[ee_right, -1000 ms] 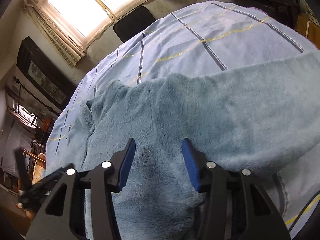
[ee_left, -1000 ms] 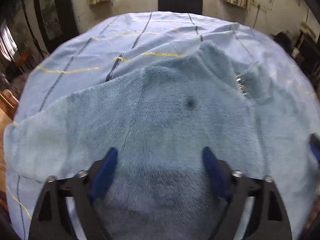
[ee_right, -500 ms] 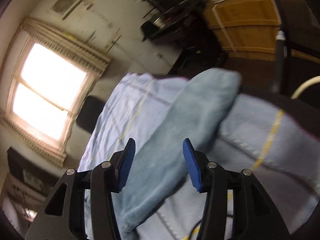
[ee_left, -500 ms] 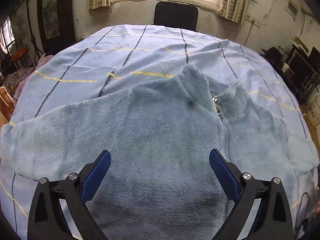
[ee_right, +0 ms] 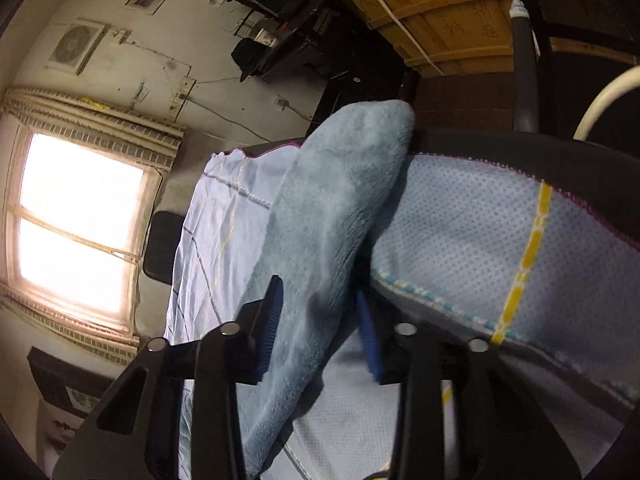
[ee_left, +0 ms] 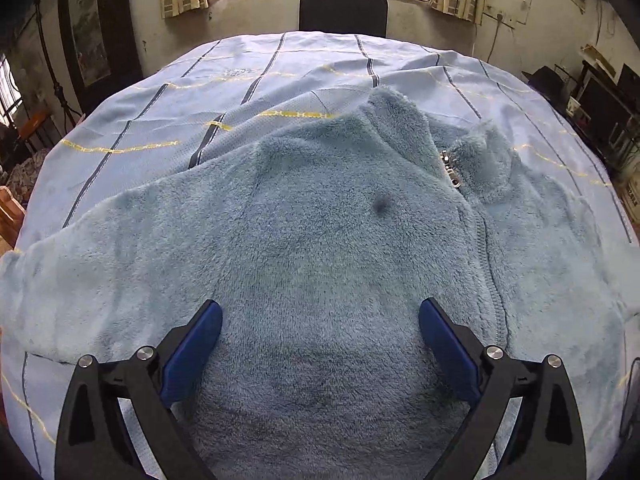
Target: Fold large clothes
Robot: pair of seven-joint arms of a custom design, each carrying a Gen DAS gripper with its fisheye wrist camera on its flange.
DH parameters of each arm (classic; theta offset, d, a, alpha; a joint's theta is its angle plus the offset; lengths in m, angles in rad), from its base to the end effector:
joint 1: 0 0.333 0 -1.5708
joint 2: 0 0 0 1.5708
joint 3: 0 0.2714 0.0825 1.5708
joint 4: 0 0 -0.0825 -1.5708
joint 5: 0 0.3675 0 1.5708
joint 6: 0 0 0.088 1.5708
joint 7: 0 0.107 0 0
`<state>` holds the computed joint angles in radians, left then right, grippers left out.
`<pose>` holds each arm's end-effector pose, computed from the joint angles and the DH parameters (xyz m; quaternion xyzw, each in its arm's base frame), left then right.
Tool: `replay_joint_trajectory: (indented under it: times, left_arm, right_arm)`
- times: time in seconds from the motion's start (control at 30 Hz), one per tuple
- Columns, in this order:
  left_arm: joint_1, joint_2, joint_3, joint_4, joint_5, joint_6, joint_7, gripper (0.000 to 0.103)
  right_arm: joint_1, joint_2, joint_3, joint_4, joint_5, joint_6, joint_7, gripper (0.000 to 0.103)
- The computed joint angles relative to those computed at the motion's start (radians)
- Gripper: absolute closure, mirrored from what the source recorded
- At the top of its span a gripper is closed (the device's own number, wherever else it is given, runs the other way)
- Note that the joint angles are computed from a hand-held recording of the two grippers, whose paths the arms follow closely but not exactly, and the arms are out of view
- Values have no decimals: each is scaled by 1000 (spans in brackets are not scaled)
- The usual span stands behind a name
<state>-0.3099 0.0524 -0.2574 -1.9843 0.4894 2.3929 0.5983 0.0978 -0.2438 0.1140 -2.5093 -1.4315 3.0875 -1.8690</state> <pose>0.4939 -0.3081 0.4405 -0.7190 0.6464 -0.1707 0.1902 0.4161 0.1724 0.3788 -0.1601 0.8925 -0.0263 0.4208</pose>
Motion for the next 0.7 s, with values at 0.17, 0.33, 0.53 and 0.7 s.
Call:
replay_joint_trajectory:
  times: [0.17,0.33,0.53,0.7]
  left_arm:
    - [21,-86,13,-72,25,48,-77,4]
    - [55,-167,31,-143,29,71,-154,4]
    - [73,-169,54,-169,-121,107,-64,4]
    - [81,-158,42,-157,-90,86,-70,4]
  right_arm:
    - [3,6,-16,24,-163,-21,156,76]
    - [37,19,-40,48,-231,-37,195,96]
    - [83,6,-18,112,-227,-94,57,96]
    - [126,61,-2,216,-143,-70,-123,96]
